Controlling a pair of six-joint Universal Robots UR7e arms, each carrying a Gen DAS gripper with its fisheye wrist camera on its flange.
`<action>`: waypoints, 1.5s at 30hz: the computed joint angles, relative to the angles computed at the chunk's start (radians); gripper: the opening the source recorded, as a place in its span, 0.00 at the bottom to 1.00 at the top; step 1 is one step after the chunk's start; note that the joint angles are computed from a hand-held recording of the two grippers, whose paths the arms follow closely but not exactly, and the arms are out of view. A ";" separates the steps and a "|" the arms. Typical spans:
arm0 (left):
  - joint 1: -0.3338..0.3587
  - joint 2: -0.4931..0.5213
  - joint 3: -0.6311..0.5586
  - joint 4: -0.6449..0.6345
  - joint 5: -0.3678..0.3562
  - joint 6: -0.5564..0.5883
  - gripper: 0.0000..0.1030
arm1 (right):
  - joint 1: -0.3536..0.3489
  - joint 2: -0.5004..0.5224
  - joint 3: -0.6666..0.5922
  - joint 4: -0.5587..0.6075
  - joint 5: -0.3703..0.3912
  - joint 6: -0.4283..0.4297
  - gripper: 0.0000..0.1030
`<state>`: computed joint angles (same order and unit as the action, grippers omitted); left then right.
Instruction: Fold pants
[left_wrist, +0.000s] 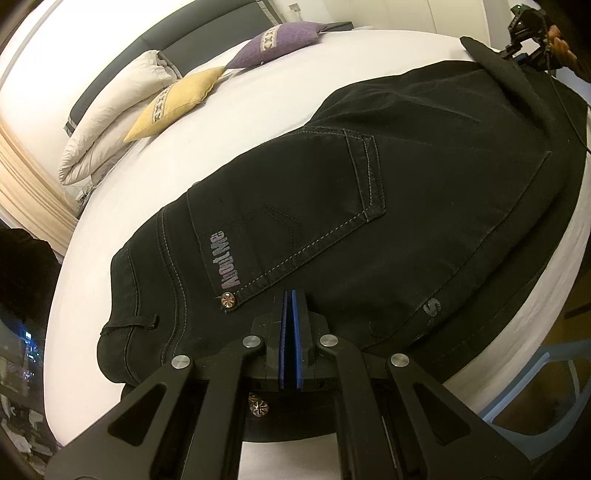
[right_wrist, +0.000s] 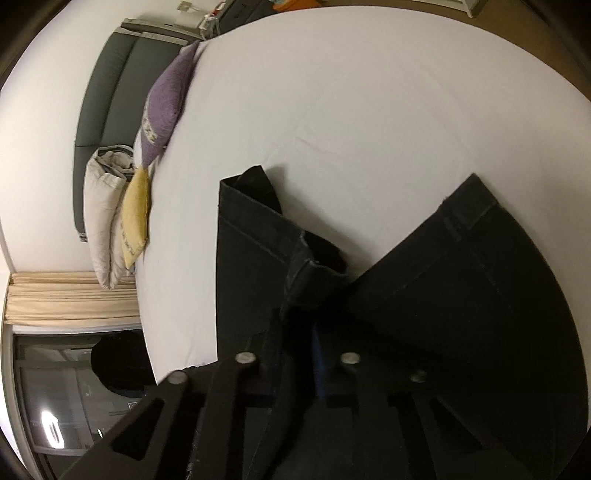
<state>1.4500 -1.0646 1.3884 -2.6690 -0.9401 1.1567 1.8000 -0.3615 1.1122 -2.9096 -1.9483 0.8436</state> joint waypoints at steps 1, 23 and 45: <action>-0.001 0.000 0.002 -0.003 0.002 -0.001 0.02 | 0.004 0.004 -0.006 0.000 -0.010 -0.009 0.10; 0.019 -0.100 -0.073 0.387 -0.219 -0.655 0.02 | 0.095 -0.137 0.450 -0.469 -0.224 0.082 0.04; 0.089 -0.082 -0.151 0.605 -0.523 -1.133 0.68 | 0.166 -0.117 0.290 -0.589 -0.146 -0.120 0.04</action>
